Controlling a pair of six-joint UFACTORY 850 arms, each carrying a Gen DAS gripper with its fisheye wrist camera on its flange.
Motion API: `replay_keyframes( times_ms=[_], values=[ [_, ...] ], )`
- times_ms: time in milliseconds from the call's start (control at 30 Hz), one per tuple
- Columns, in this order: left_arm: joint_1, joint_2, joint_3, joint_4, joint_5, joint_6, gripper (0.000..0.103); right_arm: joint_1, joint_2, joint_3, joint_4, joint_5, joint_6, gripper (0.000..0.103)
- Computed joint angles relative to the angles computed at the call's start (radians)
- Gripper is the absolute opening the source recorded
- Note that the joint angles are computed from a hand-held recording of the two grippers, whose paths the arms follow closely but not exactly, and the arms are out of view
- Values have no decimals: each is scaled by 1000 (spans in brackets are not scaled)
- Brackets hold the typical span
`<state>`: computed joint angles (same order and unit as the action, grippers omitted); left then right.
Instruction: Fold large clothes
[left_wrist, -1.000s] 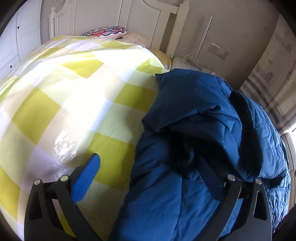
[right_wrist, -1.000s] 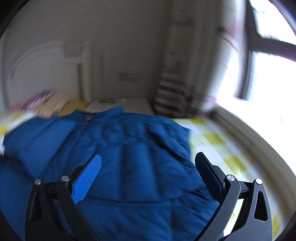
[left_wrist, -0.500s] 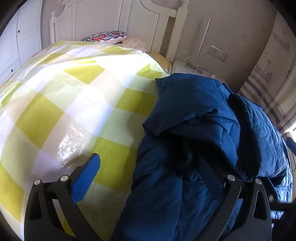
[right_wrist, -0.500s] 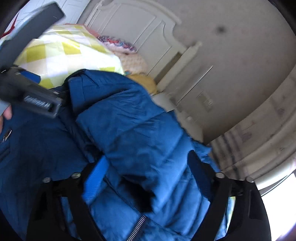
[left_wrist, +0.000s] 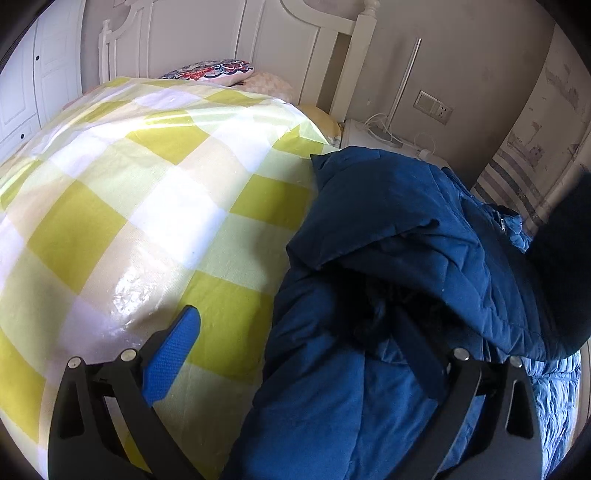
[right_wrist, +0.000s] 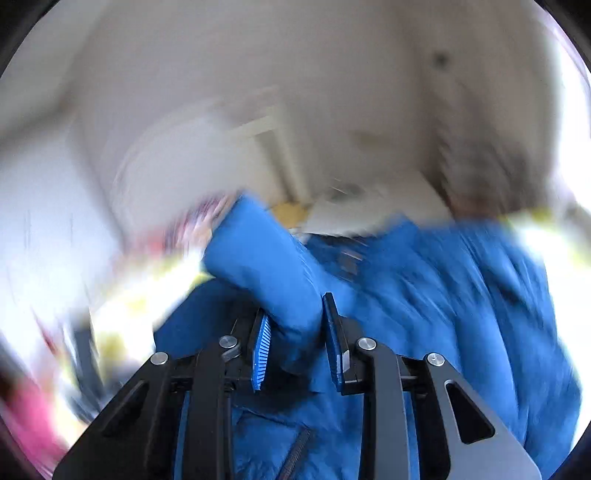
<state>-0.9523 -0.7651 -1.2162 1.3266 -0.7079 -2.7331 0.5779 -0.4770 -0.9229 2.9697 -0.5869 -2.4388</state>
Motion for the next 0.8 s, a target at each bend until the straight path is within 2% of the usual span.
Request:
replay_keyframes(
  times_ms=[67,133,167,200,267,367,433,467,500,533,567,600,700,733,800],
  values=[
    [0,-2,-4,-8,-2,11,101,-45,-6,0,-104,74,93,28],
    [0,-1,-3,-4,1,7,101,-89,-26,10,-248,76,246,33],
    [1,0,0,1,3,0,101,-106,-40,12,-309,51,313,43],
    [1,1,3,7,4,-8,101,-112,-47,11,-328,47,338,65],
    [2,4,10,20,10,-25,101,-119,-53,34,-279,-21,303,85],
    [4,8,22,45,17,-56,101,-111,-52,34,-260,-42,296,85],
    [4,8,24,50,15,-60,101,-106,-59,24,-259,-27,296,81],
    [1,8,23,51,6,-60,101,-101,-64,13,-254,-6,286,72],
    [-3,8,23,56,-7,-62,100,-95,-72,0,-244,18,267,57],
    [-8,10,25,61,-20,-66,100,-90,-70,1,-226,23,242,50],
    [-13,11,26,64,-34,-68,100,-83,-52,22,-173,5,185,34],
    [-18,13,27,62,-49,-68,100,-76,-34,41,-126,-23,130,30],
    [-35,14,24,34,-108,-53,100,-68,52,117,-24,-120,33,26],
    [-41,13,21,18,-133,-44,100,-72,70,129,-5,-124,23,26],
    [-56,11,16,3,-183,-38,100,-85,85,125,12,-76,1,26]
  ],
)
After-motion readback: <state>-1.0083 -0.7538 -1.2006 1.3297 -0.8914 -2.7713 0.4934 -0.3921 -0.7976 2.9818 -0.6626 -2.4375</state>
